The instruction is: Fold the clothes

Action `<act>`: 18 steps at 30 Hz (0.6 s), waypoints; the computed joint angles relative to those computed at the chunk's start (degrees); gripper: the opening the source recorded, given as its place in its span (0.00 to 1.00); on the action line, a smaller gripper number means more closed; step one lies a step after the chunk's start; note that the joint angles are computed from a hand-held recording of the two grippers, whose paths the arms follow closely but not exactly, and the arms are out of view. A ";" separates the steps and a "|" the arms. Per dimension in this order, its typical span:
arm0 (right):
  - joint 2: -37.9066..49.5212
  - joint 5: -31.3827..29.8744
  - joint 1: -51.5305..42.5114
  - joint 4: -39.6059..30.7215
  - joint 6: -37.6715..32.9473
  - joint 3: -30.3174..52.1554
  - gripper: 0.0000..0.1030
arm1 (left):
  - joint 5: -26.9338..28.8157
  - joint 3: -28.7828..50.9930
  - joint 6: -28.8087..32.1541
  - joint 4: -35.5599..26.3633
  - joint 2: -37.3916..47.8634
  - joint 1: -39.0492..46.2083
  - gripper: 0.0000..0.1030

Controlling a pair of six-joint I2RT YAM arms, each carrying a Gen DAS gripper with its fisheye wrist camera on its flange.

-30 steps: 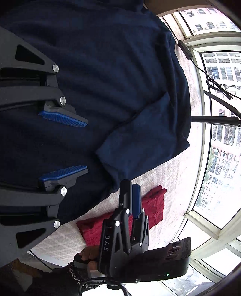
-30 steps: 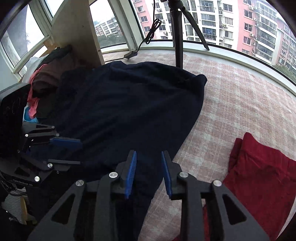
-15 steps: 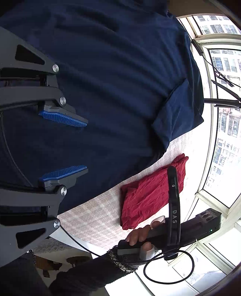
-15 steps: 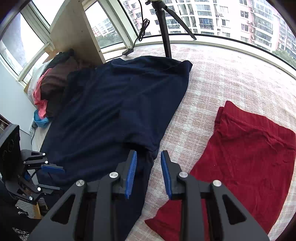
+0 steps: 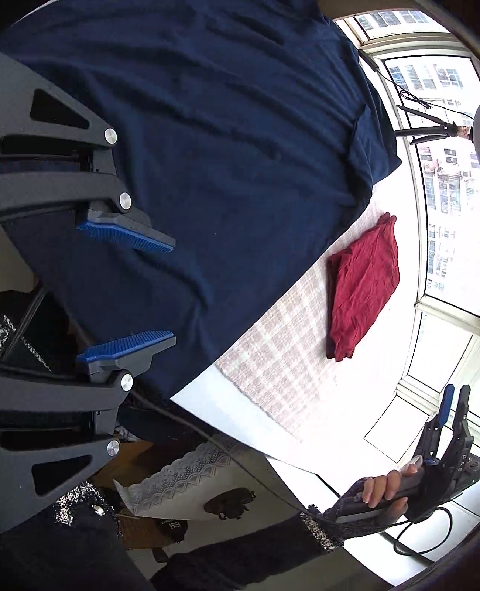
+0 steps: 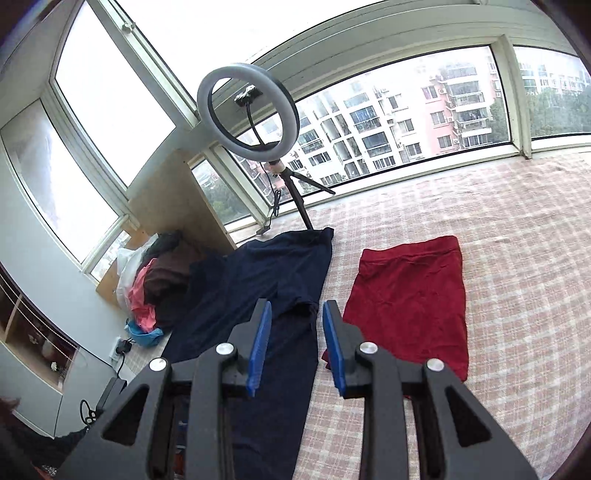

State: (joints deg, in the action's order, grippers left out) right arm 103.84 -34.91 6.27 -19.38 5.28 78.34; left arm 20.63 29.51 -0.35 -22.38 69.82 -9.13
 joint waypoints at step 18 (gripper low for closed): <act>18.86 13.41 10.69 -5.65 -5.35 11.92 0.32 | -26.42 -0.09 -11.47 31.96 26.83 -40.55 0.01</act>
State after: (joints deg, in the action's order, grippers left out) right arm 122.70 -21.49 16.96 -25.03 -0.07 90.26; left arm -5.80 29.42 -11.81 9.59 96.65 -49.68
